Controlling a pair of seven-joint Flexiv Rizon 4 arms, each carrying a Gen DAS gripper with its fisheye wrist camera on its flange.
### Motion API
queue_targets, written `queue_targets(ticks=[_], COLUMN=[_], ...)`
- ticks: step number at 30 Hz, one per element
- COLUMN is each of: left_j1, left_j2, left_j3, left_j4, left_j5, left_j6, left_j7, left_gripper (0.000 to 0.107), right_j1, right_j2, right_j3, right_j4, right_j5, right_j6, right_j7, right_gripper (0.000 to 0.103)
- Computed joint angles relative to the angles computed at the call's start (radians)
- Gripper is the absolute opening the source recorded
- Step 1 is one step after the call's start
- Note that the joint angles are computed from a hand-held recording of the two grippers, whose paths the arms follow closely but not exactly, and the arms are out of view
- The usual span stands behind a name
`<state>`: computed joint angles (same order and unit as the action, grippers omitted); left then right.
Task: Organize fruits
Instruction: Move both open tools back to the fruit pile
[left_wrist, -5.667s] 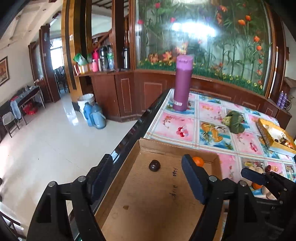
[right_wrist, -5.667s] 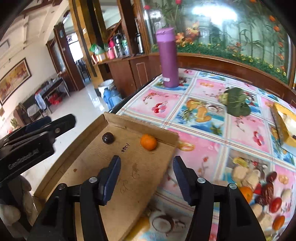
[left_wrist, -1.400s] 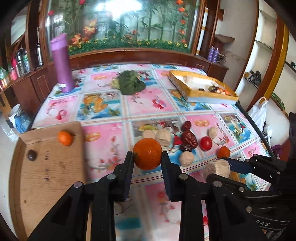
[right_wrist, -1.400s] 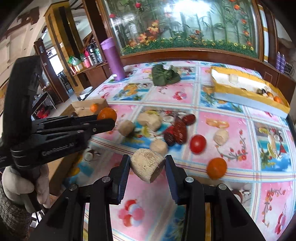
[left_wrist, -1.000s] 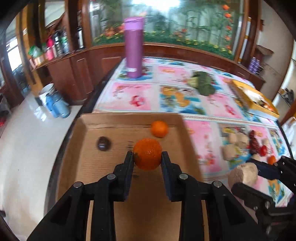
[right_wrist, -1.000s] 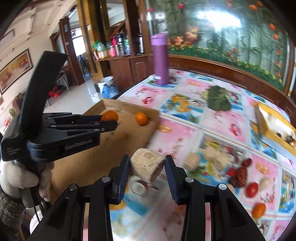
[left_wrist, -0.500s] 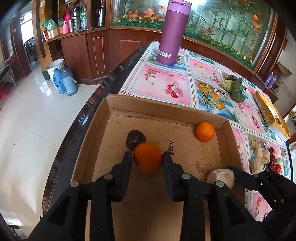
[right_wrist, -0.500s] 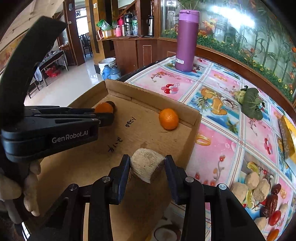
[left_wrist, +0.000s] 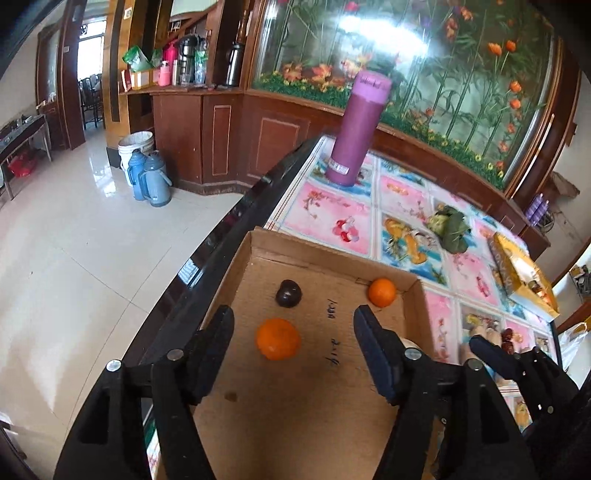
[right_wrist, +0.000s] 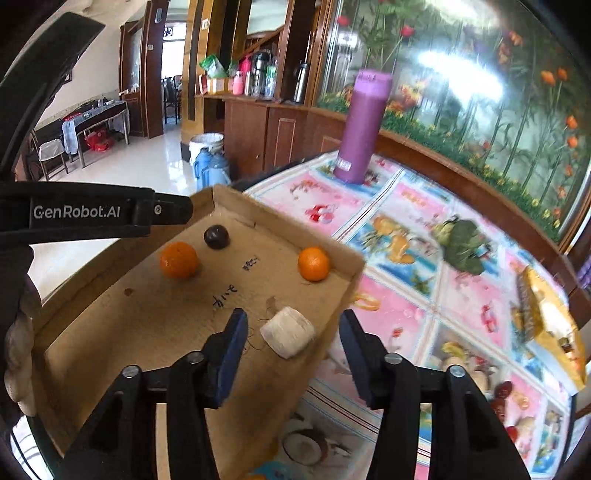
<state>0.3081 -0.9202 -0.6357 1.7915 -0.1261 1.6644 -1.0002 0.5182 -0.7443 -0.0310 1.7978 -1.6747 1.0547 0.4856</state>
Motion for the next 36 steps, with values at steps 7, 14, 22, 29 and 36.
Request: queue_targets(ticks=[7,14,22,29,36], left_j1=[0.161,0.189,0.098,0.012,-0.053], left_j2=[0.022,0.076,0.156,0.198,0.210], left_j3=[-0.160,-0.163,-0.070,-0.001,0.042], left_j4=[0.200,0.320,0.353,0.348,0.339], left_j5=[0.155,0.285,0.370,0.421,0.430], left_j6=[0.171,0.292,0.333,0.332,0.325], left_j7=[-0.059,-0.174,-0.282,-0.341,-0.353], left_gripper=[0.073,0.074,0.075,0.075,0.075], right_j1=[0.081,0.107,0.096,0.076,0.060], right_j2=[0.149,0.262,0.367,0.419,0.456], right_j3=[0.049,0.125,0.187,0.218,0.233], right_j4=[0.155,0.289,0.429,0.510,0.567], right_j5=[0.024,0.077,0.115,0.148,0.166], right_j6=[-0.243,-0.400,-0.495,-0.526,-0.538], right_j7=[0.014,0.061,0.159,0.223,0.260], right_gripper=[0.068,0.070,0.072,0.072,0.072])
